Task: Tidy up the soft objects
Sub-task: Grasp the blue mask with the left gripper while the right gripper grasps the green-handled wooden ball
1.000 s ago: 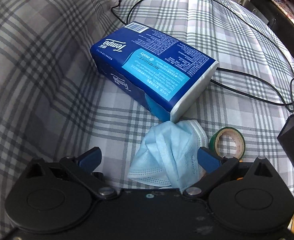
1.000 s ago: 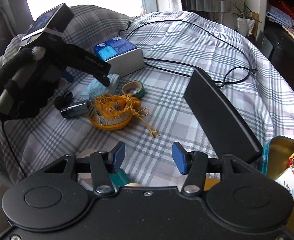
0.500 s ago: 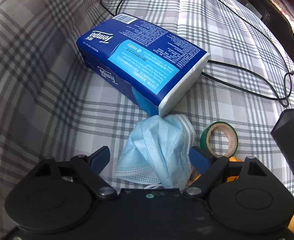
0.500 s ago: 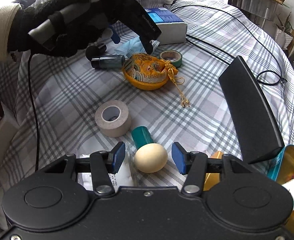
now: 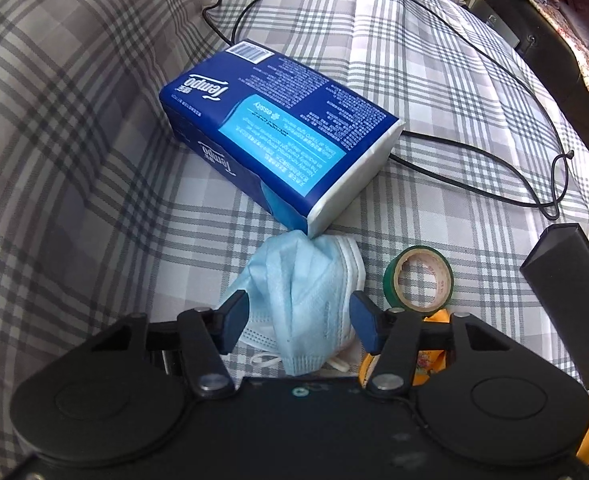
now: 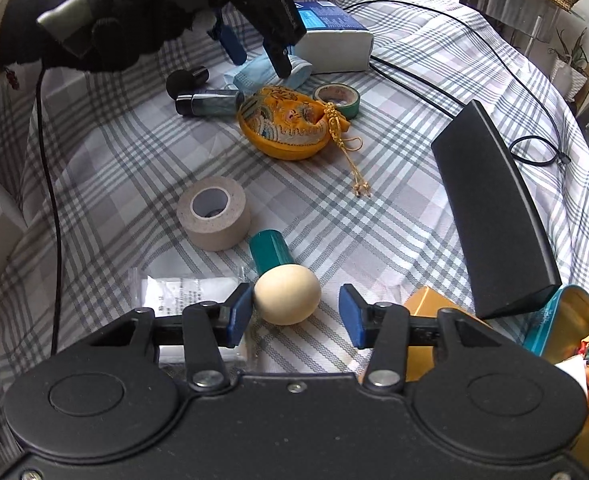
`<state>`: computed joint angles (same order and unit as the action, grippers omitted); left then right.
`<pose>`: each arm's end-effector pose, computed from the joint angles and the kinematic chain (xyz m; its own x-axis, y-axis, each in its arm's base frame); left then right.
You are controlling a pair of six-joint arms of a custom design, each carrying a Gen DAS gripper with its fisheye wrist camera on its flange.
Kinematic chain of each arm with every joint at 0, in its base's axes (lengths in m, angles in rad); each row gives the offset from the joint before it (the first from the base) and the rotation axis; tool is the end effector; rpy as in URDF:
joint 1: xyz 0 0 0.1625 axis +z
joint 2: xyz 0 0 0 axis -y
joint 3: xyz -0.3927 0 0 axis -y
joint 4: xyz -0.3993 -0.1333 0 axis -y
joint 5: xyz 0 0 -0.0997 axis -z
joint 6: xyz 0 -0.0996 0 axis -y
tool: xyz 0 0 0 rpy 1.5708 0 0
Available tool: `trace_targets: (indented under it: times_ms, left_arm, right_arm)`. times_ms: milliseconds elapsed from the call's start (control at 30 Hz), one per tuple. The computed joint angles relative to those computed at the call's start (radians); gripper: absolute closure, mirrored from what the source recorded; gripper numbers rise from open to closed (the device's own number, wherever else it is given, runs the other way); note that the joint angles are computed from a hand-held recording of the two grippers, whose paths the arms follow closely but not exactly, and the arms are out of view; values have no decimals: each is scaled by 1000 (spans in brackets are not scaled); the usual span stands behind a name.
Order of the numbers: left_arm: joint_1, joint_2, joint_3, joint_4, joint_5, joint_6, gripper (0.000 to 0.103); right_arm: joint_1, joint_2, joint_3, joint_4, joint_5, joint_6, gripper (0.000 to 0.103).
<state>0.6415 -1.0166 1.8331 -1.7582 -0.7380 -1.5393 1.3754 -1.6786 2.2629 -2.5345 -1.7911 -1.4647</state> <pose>-0.2938 -0.4778 0.0926 -0.6492 -0.4584 -0.6070 -0.0334 0.8144 -0.5794 0.0280 -0.4331 0.2793 -0.2790 -0.8776 0.3898 -0.9172 0.3638 0.1626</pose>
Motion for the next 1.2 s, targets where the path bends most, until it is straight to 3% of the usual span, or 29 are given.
trace_targets:
  times_ms: [233,467,567,800,900,1200]
  left_arm:
    - [-19,-31,5,28,6,-43,52]
    - [-17,-29,-3,53,2,-53,52]
    - [-16,-20,-11,83,2,-75,41]
    - [-8,-10,-12,81,-1,-70,32]
    - [-5,-7,-14,84,3,-71,29]
    - [19,0,-7,57,7,-62,18]
  right_arm:
    - [-21,-2,14,-98,88,11,61]
    - [-16,15,9,-124,91,33,61]
    - [-13,9,10,-85,69,-2,61]
    - [-10,6,20,-54,22,-39,61]
    - [-12,1,16,-34,29,-35,66]
    - [-21,7,-18,-43,112,91,66]
